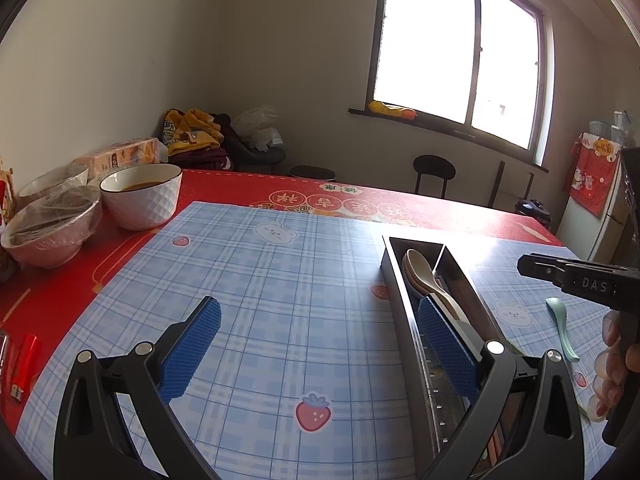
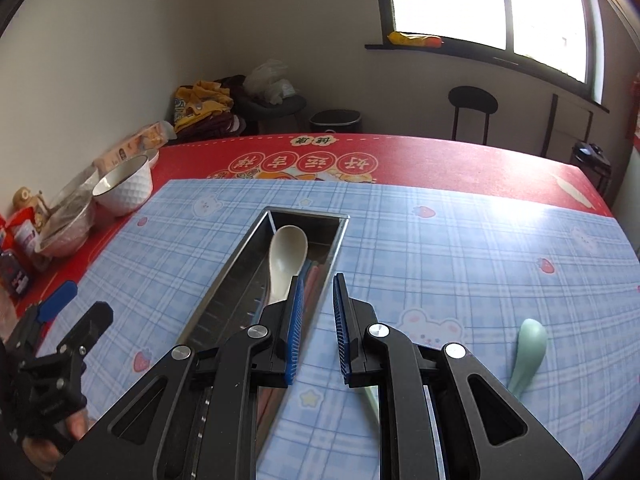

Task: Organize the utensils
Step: 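Grasp the green chopstick with the left gripper while the right gripper moves to the mint-green spoon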

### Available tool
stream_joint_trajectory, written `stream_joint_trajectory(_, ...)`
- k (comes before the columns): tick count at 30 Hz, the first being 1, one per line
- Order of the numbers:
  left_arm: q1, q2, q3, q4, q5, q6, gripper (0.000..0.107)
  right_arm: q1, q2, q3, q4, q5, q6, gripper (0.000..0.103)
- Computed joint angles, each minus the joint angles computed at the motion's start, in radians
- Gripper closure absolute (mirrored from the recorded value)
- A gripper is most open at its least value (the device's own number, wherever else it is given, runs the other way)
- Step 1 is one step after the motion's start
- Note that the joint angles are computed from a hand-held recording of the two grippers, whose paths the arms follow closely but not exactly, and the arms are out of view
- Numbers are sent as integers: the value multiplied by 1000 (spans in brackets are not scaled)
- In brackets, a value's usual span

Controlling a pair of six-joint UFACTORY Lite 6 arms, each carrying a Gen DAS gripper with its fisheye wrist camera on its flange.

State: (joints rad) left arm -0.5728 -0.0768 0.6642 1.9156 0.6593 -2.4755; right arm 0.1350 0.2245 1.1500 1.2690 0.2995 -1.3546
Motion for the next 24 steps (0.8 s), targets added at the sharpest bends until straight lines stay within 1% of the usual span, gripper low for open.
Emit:
stream_joint_trajectory(2, -3, 0, -2, 2, 7, -5, 10, -64, -25, -46, 74, 31, -95, 87)
stream_joint_trajectory(4, -4, 13, 9, -17, 7, 10, 10, -136, -34, -75, 107, 70, -147, 87)
stream_joint_trajectory(5, -6, 31, 34, -71, 7, 63, 10, -174, -36, -87, 117, 91, -167, 87)
stream_joint_trajectory(7, -22, 68, 98, -246, 47, 204, 10, -250, -33, -101, 130, 134, -203, 87)
stream_joint_trajectory(10, -44, 20, 109, -333, 26, 270, 12, -359, -17, -106, 128, 203, -254, 87)
stream_joint_trajectory(12, -82, 11, 146, -403, 19, 341, 21, -414, 6, -96, 116, 237, -280, 87)
stream_joint_trajectory(14, -135, 37, 217, -483, 30, 430, 27, -460, 40, -78, 100, 272, -293, 87)
stream_joint_trajectory(18, -241, 129, 381, -576, 26, 541, 37, -528, 105, -46, 98, 340, -314, 87)
stream_joint_trajectory(21, -295, 259, 555, -676, 0, 663, 40, -557, 153, -10, 94, 382, -310, 87)
stream_joint_trajectory(24, -326, 401, 731, -797, -26, 786, 41, -586, 199, 27, 109, 429, -307, 87)
